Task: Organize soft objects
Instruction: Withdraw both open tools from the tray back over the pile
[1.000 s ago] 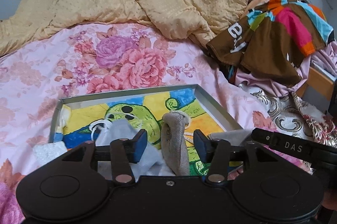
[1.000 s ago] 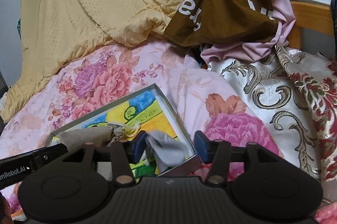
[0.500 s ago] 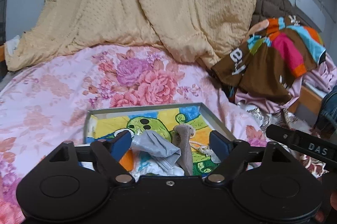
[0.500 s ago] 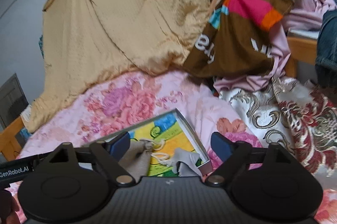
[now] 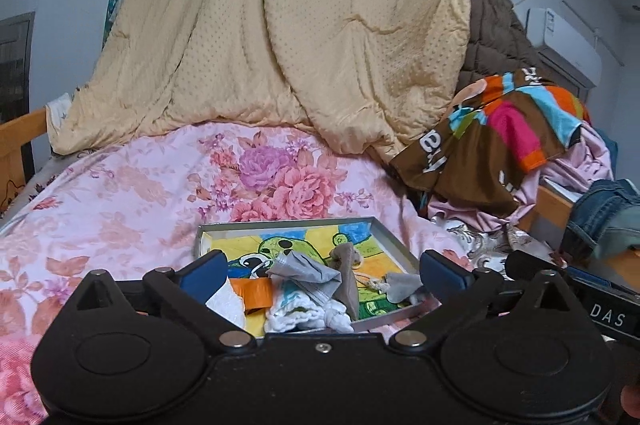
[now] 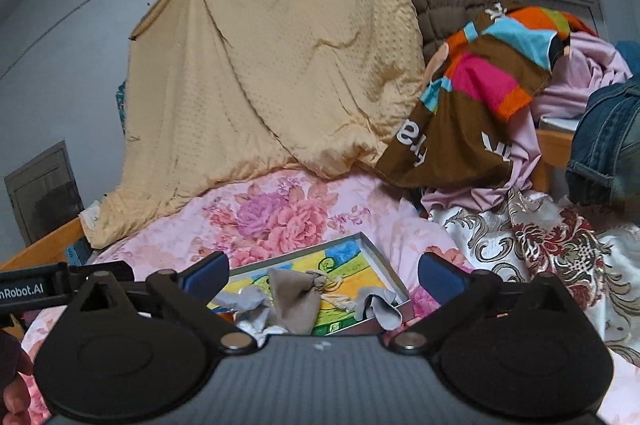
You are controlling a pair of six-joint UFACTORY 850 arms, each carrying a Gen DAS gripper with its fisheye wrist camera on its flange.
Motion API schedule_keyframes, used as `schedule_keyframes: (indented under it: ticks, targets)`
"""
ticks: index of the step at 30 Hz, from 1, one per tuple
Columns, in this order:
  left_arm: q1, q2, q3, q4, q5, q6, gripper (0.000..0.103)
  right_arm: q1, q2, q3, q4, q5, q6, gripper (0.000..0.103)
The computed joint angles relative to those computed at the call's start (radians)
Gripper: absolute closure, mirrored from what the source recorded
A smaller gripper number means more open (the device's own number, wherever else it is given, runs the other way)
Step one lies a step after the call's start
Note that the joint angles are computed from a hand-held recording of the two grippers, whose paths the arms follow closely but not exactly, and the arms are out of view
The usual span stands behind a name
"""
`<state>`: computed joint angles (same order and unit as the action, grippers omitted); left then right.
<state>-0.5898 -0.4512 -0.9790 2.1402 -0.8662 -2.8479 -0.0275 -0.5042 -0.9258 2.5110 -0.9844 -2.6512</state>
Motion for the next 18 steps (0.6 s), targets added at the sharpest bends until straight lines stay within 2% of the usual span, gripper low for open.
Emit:
schedule_keyframes:
  ticks: [11, 18]
  targets:
    - [-0.093, 0.055, 0.097, -0.051, -0.081, 0.063, 0.001, -0.019, 0.077, 0.129, -0.009, -0.037, -0.048, 0.000]
    - [-0.121, 0.063, 0.137, -0.078, -0.092, 0.070, 0.001, -0.021, 0.104, 0.178, -0.010, -0.032, -0.075, 0.000]
